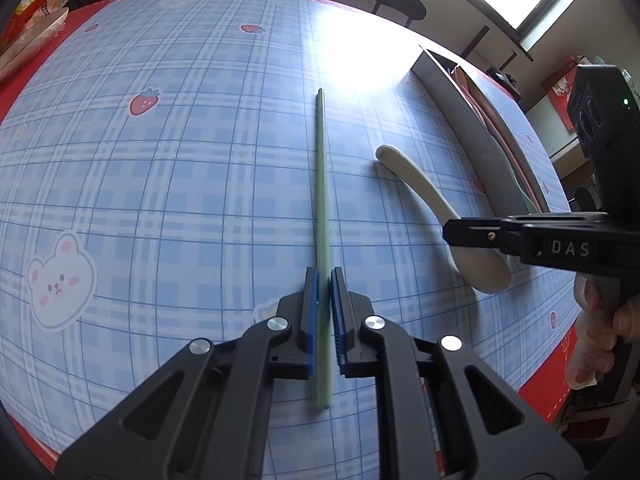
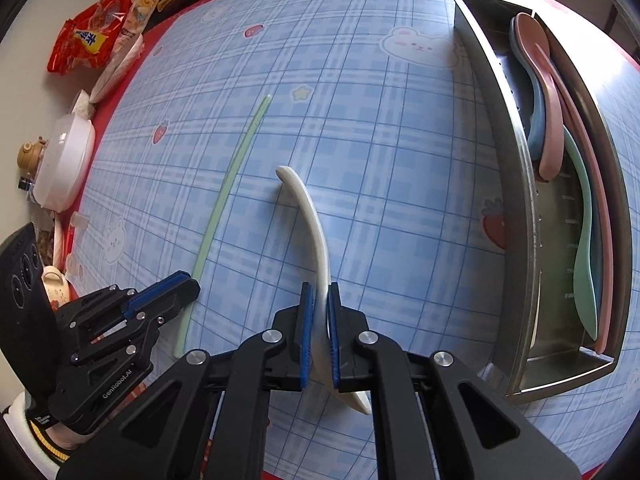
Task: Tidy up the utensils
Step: 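Close the left tool on the green chopstick while the right tool holds the beige spoon, then lift the green chopstick and beige spoon and carry them over the caddy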
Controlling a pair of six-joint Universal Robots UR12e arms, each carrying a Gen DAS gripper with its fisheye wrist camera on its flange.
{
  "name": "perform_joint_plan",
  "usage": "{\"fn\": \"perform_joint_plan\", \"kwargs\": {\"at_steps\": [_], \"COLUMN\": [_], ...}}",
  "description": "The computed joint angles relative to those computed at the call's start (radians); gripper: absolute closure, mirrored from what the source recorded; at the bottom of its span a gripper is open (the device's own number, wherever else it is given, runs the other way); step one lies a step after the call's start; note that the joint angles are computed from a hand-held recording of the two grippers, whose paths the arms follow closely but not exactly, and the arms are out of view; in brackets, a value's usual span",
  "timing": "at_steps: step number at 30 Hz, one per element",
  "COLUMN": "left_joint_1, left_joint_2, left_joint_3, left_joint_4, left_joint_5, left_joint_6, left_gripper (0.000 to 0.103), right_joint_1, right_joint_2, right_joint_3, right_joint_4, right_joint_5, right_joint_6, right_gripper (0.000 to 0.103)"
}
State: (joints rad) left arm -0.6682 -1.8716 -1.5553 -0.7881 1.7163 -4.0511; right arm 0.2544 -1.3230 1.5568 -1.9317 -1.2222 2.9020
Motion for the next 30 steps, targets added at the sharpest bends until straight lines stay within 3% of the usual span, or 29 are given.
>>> {"fn": "perform_joint_plan", "kwargs": {"at_steps": [11, 30], "left_joint_1": [-0.003, 0.003], "left_joint_2": [0.004, -0.005], "left_joint_3": [-0.006, 0.021], "left_joint_4": [0.007, -0.042], "left_joint_5": [0.005, -0.003], "left_joint_6": [0.001, 0.011], "left_gripper": [0.09, 0.09], "right_joint_1": [-0.015, -0.071], "right_joint_2": [-0.029, -0.104], "right_joint_3": [0.064, 0.177], "right_joint_4": [-0.097, -0.147], "right_joint_5": [0.049, 0.151], "right_joint_6": [0.041, 0.151], "right_gripper": [0.095, 0.095]}}
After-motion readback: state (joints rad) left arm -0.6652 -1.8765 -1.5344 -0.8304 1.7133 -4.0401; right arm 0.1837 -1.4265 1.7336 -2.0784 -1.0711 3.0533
